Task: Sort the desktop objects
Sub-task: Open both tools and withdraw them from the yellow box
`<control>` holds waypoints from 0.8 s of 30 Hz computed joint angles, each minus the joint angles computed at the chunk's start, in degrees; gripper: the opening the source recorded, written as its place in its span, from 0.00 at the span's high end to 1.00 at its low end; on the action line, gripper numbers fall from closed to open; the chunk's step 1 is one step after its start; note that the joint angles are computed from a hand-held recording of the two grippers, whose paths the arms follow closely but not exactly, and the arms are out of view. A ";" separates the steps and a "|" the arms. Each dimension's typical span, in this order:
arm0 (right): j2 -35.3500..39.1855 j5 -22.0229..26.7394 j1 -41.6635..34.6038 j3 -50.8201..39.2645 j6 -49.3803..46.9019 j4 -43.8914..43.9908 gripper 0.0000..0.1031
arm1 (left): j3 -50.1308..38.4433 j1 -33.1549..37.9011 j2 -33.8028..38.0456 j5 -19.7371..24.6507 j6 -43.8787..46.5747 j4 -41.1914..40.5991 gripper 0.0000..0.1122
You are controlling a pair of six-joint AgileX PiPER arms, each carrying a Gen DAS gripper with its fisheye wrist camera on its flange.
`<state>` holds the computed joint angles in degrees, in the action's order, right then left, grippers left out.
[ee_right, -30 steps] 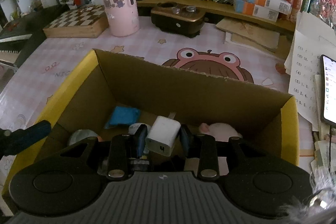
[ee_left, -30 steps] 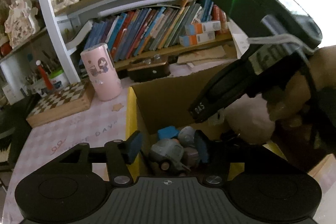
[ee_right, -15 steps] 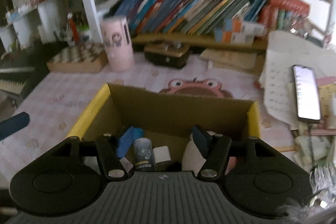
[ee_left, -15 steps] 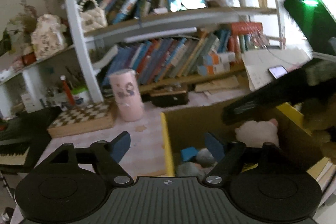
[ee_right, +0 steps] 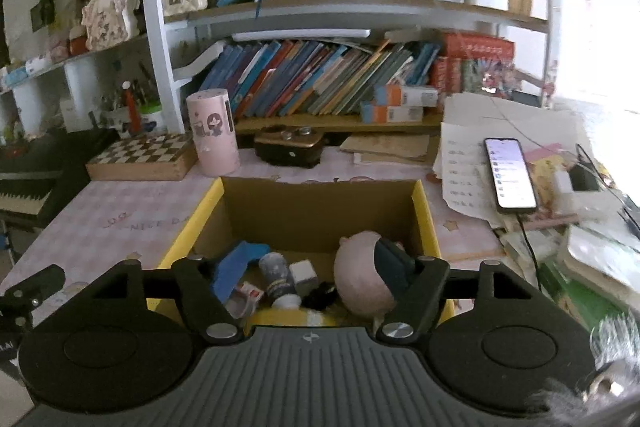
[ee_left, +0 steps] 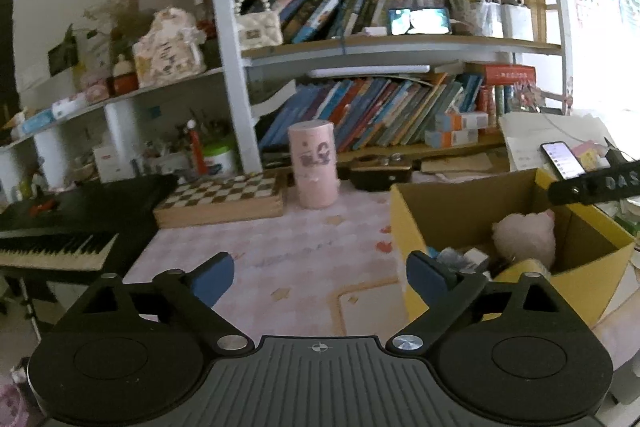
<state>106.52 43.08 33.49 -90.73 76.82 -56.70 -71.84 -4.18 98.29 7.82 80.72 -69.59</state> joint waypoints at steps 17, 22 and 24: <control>2.83 18.97 21.73 4.62 21.63 -8.93 0.12 | 18.15 12.84 -11.41 10.57 24.00 -18.97 0.09; 5.69 23.69 26.80 1.19 23.01 -7.10 0.11 | 21.69 16.85 -14.37 13.61 25.37 -17.61 0.09; 6.42 25.37 28.43 0.22 23.74 -6.33 0.11 | 22.84 18.74 -15.44 15.21 25.50 -16.82 0.09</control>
<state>112.94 68.44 61.92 -90.52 100.56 -63.03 -48.99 14.56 82.85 23.04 106.22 -86.42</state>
